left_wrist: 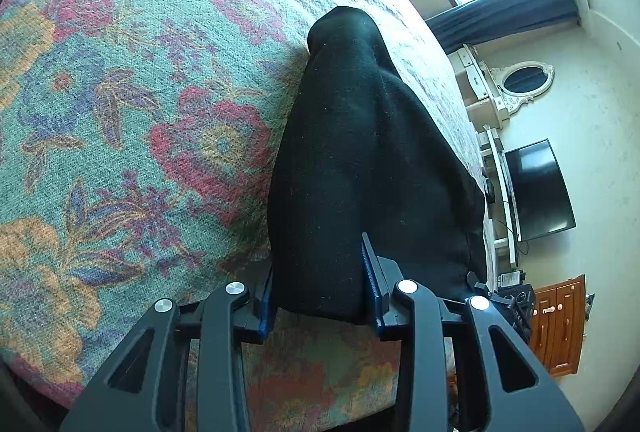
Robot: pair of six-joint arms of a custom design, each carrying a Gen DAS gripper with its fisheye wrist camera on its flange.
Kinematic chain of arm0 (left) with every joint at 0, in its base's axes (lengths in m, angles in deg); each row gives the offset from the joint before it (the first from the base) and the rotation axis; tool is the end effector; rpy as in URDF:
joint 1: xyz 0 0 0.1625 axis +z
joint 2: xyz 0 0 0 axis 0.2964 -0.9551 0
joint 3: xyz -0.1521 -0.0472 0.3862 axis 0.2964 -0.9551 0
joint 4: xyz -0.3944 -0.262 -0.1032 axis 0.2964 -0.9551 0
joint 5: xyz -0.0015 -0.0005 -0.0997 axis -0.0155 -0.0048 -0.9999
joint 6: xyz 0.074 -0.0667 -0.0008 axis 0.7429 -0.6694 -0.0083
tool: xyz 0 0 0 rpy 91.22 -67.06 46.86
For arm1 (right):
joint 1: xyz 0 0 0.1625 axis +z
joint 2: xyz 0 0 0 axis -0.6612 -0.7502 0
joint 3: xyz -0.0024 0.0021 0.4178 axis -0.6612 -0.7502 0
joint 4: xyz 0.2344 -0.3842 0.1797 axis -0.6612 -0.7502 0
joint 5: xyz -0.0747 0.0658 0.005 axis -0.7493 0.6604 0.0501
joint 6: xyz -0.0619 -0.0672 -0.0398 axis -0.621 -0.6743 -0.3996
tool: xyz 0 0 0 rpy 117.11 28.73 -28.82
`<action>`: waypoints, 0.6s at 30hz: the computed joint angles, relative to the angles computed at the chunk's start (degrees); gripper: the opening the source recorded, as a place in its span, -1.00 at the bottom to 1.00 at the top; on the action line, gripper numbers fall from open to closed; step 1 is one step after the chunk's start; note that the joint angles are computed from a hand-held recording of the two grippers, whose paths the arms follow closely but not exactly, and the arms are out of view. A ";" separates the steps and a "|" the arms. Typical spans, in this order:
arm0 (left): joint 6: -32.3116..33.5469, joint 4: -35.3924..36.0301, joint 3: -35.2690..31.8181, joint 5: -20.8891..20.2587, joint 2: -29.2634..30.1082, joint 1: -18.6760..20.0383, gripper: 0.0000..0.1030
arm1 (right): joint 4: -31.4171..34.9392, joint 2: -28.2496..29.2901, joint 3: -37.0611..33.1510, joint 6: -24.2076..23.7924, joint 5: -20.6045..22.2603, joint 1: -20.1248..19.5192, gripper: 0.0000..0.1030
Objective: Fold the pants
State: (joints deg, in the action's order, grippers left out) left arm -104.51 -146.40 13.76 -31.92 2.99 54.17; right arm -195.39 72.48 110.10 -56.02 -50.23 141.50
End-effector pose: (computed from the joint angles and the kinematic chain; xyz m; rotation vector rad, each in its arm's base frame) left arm -0.0590 -0.7375 0.3077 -0.6861 2.7181 -1.2296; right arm 0.3240 -0.8997 0.0212 -0.1681 2.8031 -0.3289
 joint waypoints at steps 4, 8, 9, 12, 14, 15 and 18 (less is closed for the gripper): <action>0.53 0.55 -0.09 0.15 -0.31 -0.04 -0.32 | -0.22 -0.53 0.85 -0.10 0.28 -0.37 -0.36; 0.68 0.72 0.21 0.22 -0.62 -0.10 -0.32 | -0.31 -1.03 1.57 -0.19 0.49 -0.60 -0.36; 0.69 0.75 0.28 0.15 -0.69 -0.08 -0.32 | -0.43 -1.19 1.86 -0.15 0.57 -0.67 -0.36; 0.64 0.79 0.37 0.20 -0.74 -0.09 -0.32 | -0.44 -1.38 2.13 -0.20 0.66 -0.79 -0.36; 0.70 0.91 0.32 0.17 -0.71 -0.09 -0.32 | -0.53 -1.59 2.47 -0.24 0.82 -0.89 -0.36; 0.66 0.92 0.33 0.13 -0.72 -0.06 -0.32 | -0.57 -1.83 2.81 -0.35 0.90 -0.98 -0.36; 0.73 1.11 0.31 0.15 -0.74 -0.07 -0.32 | -0.30 -1.84 2.66 -0.42 1.09 -1.07 -0.36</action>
